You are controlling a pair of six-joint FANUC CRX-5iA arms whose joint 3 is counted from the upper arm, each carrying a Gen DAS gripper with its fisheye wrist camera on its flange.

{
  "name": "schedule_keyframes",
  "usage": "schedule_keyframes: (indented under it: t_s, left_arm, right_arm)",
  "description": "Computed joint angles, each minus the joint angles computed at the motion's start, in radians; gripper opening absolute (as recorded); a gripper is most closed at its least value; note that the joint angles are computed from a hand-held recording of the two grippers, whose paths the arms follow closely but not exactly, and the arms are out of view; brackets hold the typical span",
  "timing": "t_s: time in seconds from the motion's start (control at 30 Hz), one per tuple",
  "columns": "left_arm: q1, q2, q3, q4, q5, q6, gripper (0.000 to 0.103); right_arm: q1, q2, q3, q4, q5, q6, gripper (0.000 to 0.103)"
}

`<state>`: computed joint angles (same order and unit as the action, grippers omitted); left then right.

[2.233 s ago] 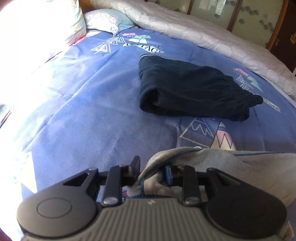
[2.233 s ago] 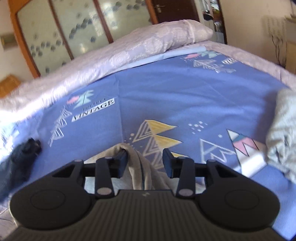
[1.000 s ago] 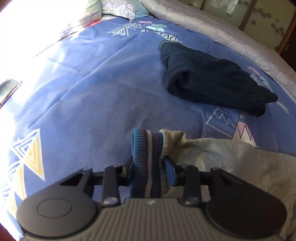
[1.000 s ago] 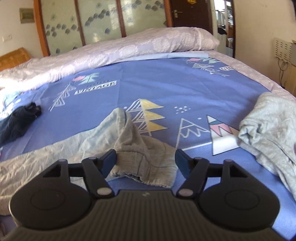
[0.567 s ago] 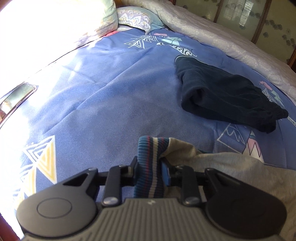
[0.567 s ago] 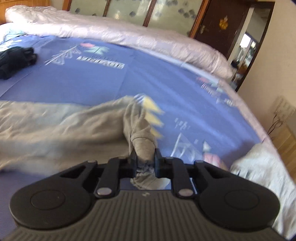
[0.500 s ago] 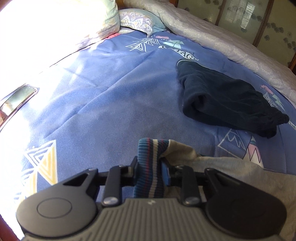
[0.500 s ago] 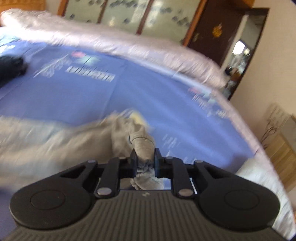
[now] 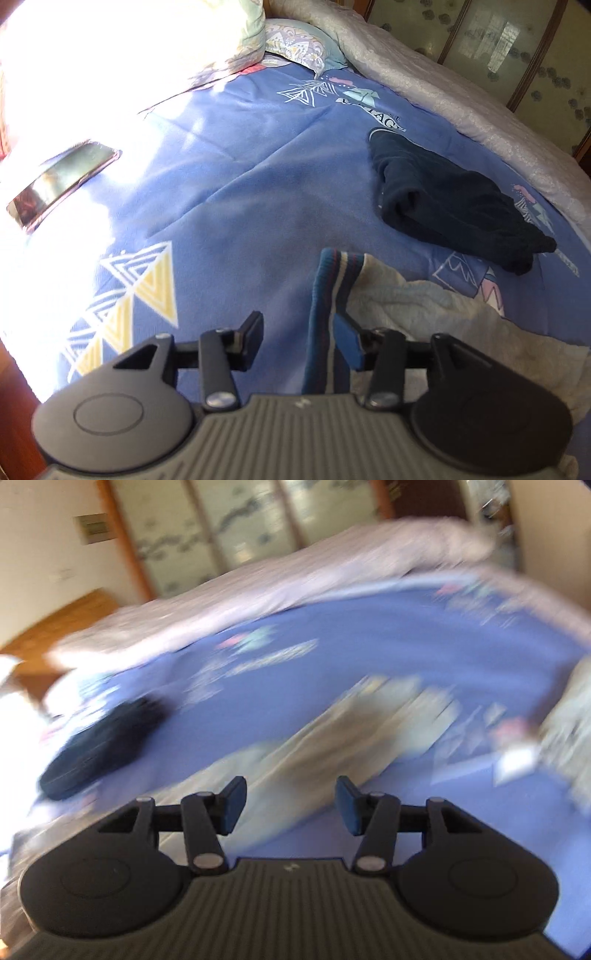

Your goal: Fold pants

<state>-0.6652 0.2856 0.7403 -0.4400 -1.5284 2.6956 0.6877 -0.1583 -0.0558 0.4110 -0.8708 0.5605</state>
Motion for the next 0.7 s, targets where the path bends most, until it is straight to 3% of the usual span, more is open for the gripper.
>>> schedule_keyframes:
  t_s: [0.13, 0.33, 0.37, 0.4, 0.47, 0.57, 0.7]
  left_arm:
    - [-0.008, -0.122, -0.183, 0.093, 0.126, 0.083, 0.049]
    - [-0.042, -0.179, -0.303, 0.198, 0.226, 0.063, 0.049]
    - [-0.050, -0.173, -0.300, 0.203, 0.221, 0.057, 0.049]
    - [-0.057, -0.164, -0.290, 0.193, 0.208, 0.057, 0.048]
    - [-0.070, -0.141, -0.265, 0.179, 0.178, 0.061, 0.041]
    - [-0.096, -0.105, -0.203, 0.133, 0.116, 0.062, 0.036]
    - [-0.122, -0.073, -0.142, 0.094, 0.056, 0.048, 0.034]
  right_arm:
    - [0.098, -0.054, 0.002, -0.237, -0.001, 0.104, 0.055]
    - [0.181, -0.038, 0.023, -0.282, -0.045, 0.105, 0.052]
    - [0.198, -0.030, 0.023, -0.268, -0.062, 0.094, 0.045]
    - [0.208, -0.022, 0.030, -0.279, -0.080, 0.095, 0.031]
    - [0.220, -0.023, 0.029, -0.351, -0.060, 0.114, 0.011]
    - [0.282, -0.038, -0.004, -0.221, -0.058, -0.036, 0.008]
    - [0.359, -0.153, -0.138, 0.164, -0.007, -0.427, 0.007]
